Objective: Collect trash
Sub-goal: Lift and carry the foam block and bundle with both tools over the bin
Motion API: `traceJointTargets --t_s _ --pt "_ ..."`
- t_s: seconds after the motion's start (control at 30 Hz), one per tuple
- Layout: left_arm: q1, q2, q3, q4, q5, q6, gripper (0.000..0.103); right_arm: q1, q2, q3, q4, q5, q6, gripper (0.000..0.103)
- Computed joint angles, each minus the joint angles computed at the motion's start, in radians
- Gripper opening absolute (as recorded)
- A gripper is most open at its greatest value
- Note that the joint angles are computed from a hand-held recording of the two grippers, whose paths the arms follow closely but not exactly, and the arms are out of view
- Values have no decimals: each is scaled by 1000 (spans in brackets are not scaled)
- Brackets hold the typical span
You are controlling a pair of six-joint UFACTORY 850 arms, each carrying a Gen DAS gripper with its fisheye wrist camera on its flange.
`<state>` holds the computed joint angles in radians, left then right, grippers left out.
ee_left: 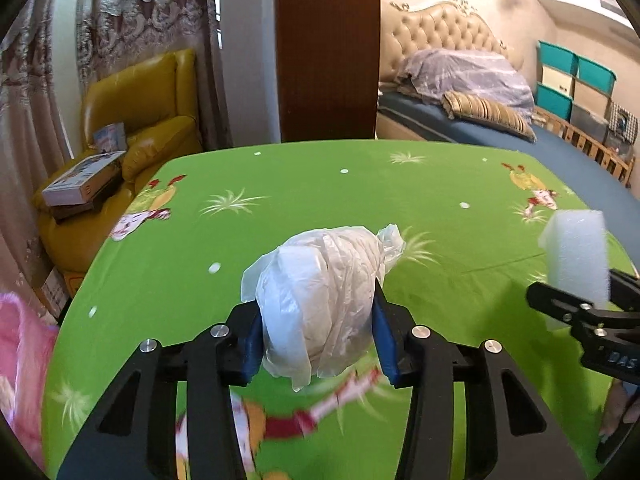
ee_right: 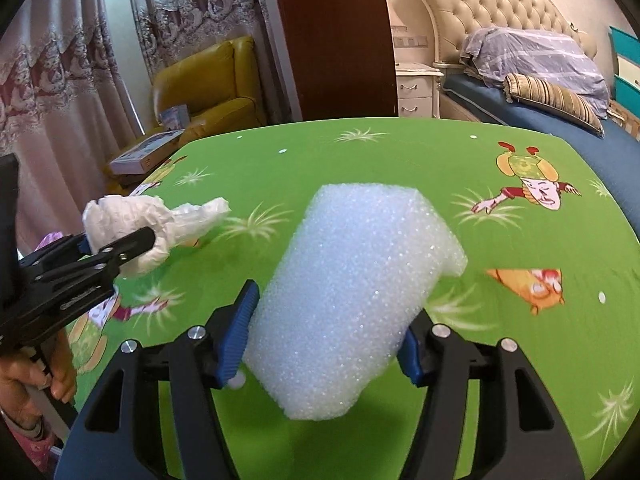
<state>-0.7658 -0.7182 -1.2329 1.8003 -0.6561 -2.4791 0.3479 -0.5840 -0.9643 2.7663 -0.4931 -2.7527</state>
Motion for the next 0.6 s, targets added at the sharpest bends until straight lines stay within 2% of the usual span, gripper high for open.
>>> traceJointTargets --t_s 0.37,0.6 --pt "-94 83 164 71 -93 -230 43 39 89 141 164 -71 -203 60" --pt "-138 93 193 77 -160 -267 43 69 127 194 214 -132 -284 60"
